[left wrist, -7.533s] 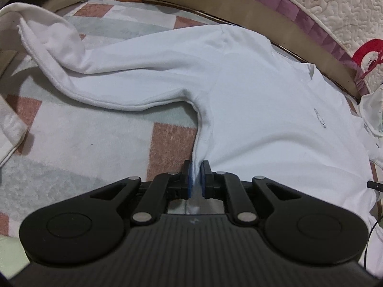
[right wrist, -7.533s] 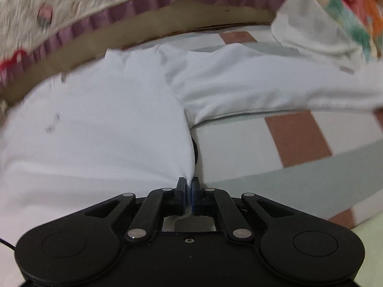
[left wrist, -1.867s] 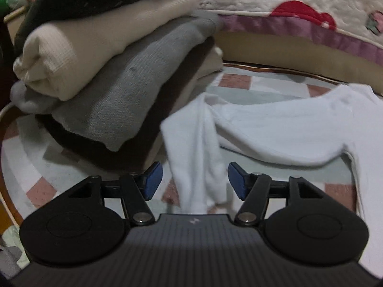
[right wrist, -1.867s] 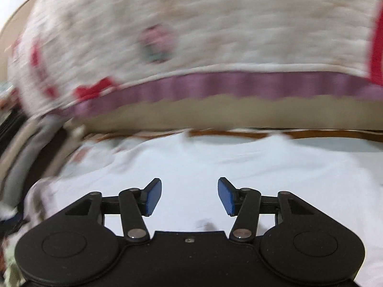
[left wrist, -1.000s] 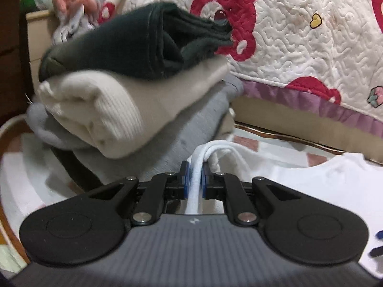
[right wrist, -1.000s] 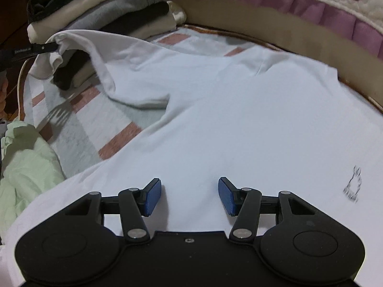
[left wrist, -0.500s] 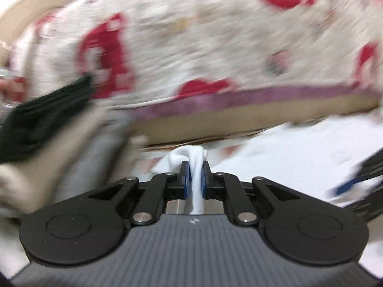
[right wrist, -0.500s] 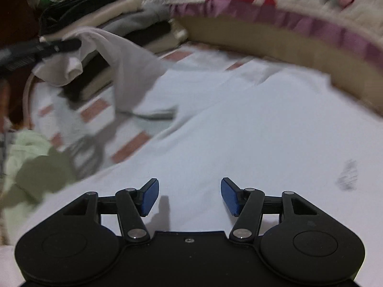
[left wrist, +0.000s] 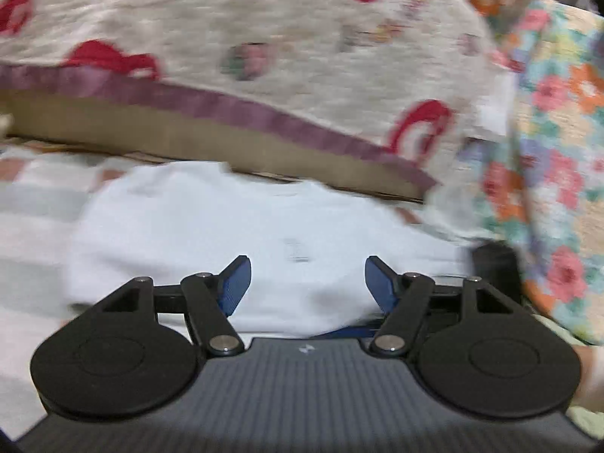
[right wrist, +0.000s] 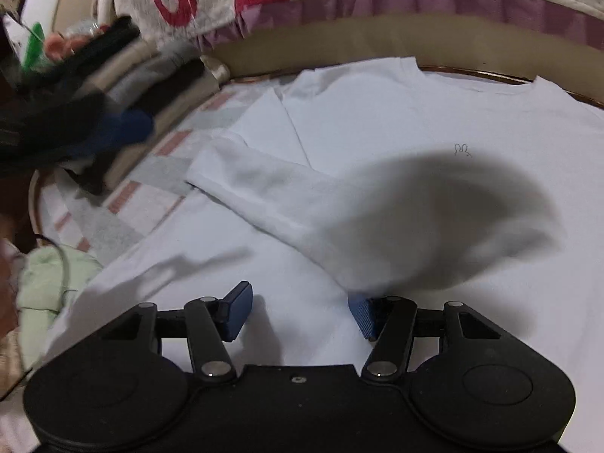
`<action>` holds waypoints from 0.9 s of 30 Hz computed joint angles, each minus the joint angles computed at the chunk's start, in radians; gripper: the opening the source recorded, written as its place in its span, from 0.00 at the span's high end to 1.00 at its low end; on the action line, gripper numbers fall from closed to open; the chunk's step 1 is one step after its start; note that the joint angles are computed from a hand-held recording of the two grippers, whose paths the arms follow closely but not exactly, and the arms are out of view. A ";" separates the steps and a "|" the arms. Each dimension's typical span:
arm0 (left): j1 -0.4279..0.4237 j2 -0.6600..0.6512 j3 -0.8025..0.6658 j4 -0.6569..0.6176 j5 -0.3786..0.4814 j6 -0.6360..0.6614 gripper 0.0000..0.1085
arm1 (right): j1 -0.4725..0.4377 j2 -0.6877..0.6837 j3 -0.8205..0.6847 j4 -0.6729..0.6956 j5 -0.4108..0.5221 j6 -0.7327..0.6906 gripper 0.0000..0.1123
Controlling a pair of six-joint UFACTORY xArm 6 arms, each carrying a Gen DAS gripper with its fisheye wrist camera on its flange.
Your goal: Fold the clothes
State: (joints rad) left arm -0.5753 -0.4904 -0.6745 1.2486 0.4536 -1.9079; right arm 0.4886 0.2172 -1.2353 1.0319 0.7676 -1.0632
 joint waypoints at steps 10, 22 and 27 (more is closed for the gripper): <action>0.109 -0.063 0.127 -0.306 0.048 0.135 0.42 | -0.099 -0.020 0.030 0.106 0.056 0.216 0.44; 0.123 -0.019 0.141 -0.252 -0.073 0.038 0.42 | -0.045 -0.036 0.127 0.338 -0.236 0.391 0.41; 0.138 -0.013 0.156 -0.269 -0.104 0.017 0.42 | -0.013 -0.034 0.139 0.575 -0.354 0.257 0.88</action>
State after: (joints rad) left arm -0.4370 -0.5038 -0.5184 0.9796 0.3498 -1.8908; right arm 0.4751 0.1828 -1.0961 1.6067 0.4135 -0.8061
